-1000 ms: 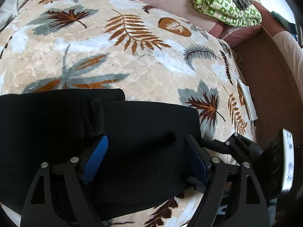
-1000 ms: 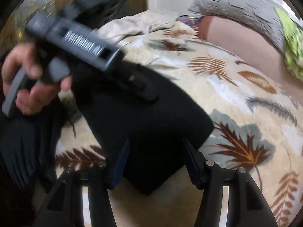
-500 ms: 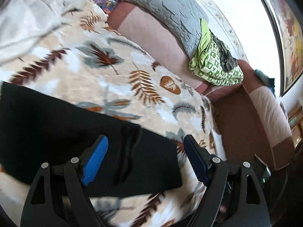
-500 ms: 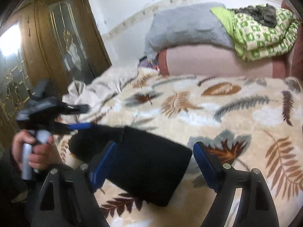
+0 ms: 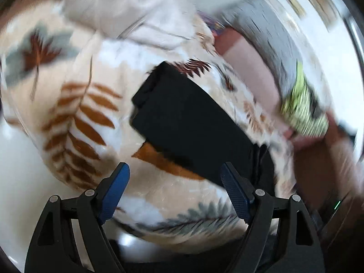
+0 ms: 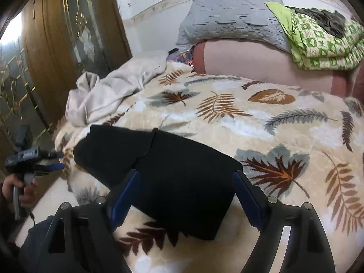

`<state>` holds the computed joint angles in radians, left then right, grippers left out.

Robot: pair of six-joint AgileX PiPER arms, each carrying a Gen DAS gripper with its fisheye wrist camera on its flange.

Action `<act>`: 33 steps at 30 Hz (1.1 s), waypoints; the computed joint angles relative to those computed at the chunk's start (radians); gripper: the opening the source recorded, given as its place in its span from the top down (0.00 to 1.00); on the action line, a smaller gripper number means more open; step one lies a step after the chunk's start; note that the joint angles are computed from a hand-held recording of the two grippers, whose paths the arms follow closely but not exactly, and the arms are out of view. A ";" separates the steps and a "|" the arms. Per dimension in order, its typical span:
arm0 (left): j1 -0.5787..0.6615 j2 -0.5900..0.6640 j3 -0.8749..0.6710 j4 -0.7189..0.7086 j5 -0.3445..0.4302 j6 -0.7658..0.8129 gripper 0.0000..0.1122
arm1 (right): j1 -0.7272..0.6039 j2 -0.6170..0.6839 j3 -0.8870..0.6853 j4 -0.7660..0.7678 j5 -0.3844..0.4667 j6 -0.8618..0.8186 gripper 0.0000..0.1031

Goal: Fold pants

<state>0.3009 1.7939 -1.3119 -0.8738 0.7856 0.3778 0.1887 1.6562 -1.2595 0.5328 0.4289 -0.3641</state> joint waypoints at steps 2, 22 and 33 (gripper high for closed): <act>-0.005 0.048 -0.014 -0.087 0.005 0.023 0.27 | -0.007 -0.011 0.014 0.005 0.002 -0.008 0.18; 0.001 0.170 0.045 -0.714 -0.058 0.487 0.26 | 0.000 0.018 -0.005 -0.122 0.007 0.104 0.18; -0.171 0.021 0.053 -0.225 -0.454 0.250 0.91 | -0.015 0.000 0.016 -0.130 -0.019 0.126 0.18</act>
